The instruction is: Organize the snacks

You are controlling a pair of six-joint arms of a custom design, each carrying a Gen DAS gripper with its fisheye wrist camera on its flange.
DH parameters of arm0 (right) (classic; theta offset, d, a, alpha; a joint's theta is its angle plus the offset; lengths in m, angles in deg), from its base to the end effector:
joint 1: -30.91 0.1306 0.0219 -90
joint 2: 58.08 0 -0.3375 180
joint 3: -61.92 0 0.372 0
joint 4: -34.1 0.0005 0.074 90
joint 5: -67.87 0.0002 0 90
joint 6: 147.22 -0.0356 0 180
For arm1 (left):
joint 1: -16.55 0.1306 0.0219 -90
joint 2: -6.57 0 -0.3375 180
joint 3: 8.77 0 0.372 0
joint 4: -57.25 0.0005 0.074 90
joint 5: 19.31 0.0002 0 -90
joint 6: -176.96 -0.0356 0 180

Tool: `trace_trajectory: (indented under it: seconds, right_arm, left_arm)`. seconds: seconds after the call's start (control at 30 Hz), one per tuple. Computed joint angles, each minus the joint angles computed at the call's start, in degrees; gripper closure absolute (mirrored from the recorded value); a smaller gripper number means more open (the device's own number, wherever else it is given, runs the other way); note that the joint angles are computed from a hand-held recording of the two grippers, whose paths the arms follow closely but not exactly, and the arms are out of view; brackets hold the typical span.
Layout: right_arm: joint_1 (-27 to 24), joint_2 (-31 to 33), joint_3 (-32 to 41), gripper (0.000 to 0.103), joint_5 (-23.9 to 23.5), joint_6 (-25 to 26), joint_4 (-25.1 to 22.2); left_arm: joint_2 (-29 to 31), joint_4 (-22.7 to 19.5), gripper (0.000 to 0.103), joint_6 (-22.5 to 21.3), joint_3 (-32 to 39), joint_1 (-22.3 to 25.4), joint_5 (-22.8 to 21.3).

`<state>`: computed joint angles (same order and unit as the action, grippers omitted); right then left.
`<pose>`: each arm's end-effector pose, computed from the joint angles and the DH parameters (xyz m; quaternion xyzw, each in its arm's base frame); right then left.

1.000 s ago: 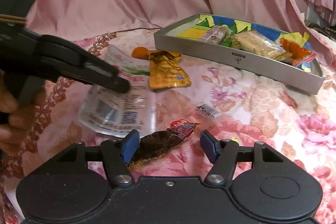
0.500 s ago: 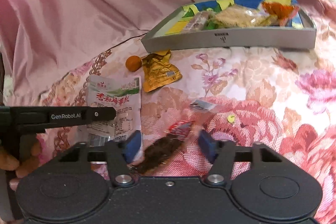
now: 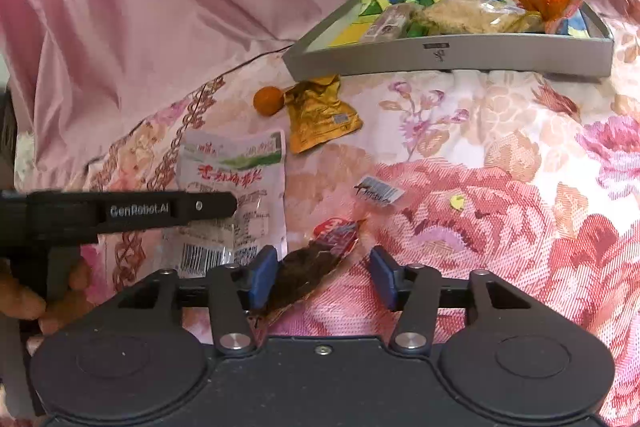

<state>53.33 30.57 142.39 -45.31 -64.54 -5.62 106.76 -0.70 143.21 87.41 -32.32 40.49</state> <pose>0.4141 0.1855 0.3358 -0.1917 0.8968 0.2715 0.2920 0.3432 -0.3665 0.3442 -0.1233 0.9307 -0.0321 0.3429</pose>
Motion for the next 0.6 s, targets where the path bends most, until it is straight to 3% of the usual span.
trace_trajectory:
  seconds: [0.17,0.2,0.37,0.43,0.6]
  right_arm:
    - [2.06,-1.06,-1.77,0.046,3.34,4.50,2.70]
    - [2.26,-1.30,-2.10,0.055,3.58,5.13,3.30]
    - [3.14,-2.62,-3.59,0.061,4.87,8.37,5.73]
    - [3.05,-3.08,-4.09,0.070,3.96,8.32,6.64]
    - [2.53,-3.25,-4.78,0.079,0.93,6.99,9.34]
  left_arm:
    - [0.16,-0.18,0.082,0.15,0.38,-0.13,-0.35]
    - [0.26,-0.30,0.082,0.10,0.56,-0.19,-0.47]
    - [0.22,-0.25,0.084,0.25,0.86,-0.43,-0.81]
    - [0.12,-0.08,0.084,0.17,0.79,-0.49,-0.87]
    - [0.03,-0.03,0.084,0.37,0.81,-0.55,-0.74]
